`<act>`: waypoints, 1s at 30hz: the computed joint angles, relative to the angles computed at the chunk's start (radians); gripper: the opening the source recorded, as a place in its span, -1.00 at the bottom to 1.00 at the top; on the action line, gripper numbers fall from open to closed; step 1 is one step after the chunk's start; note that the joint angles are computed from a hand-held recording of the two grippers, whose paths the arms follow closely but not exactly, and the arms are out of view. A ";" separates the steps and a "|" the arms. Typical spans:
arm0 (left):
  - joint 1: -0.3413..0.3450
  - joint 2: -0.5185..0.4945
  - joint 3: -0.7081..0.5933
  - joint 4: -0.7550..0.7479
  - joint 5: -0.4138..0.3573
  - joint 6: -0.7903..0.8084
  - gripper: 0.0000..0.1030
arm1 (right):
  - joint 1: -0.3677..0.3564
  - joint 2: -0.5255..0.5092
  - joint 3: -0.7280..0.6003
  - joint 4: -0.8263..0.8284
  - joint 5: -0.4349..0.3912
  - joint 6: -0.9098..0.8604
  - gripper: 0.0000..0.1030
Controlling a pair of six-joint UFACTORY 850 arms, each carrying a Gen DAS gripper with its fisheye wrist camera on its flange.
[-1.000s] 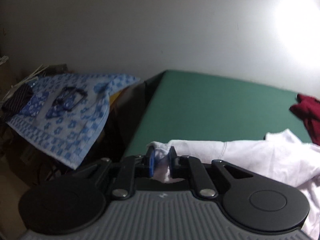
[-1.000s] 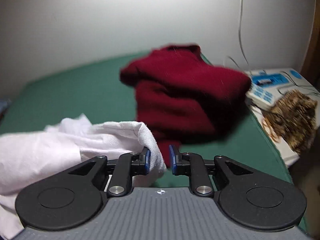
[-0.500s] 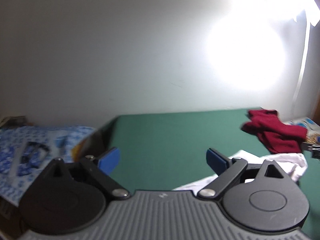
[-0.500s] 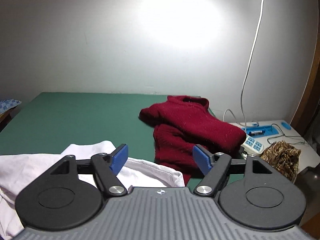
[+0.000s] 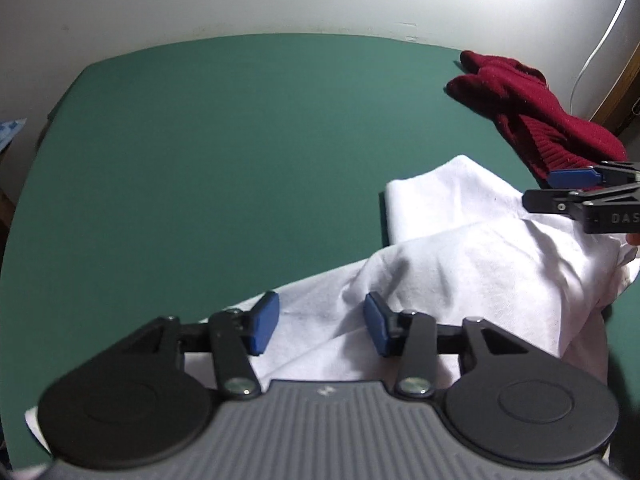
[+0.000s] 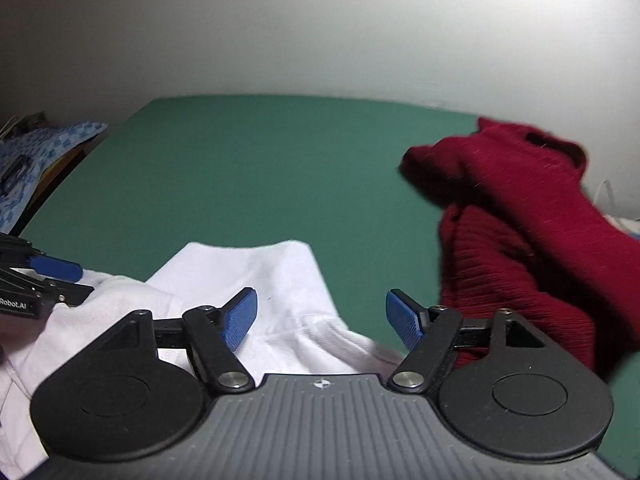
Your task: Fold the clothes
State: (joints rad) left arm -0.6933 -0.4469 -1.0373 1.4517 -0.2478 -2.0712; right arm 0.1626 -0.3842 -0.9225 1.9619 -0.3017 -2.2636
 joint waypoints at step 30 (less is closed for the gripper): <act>-0.028 0.182 -0.081 0.182 -0.564 -0.017 -1.00 | 0.037 0.129 -0.006 0.564 -0.547 -0.310 -0.77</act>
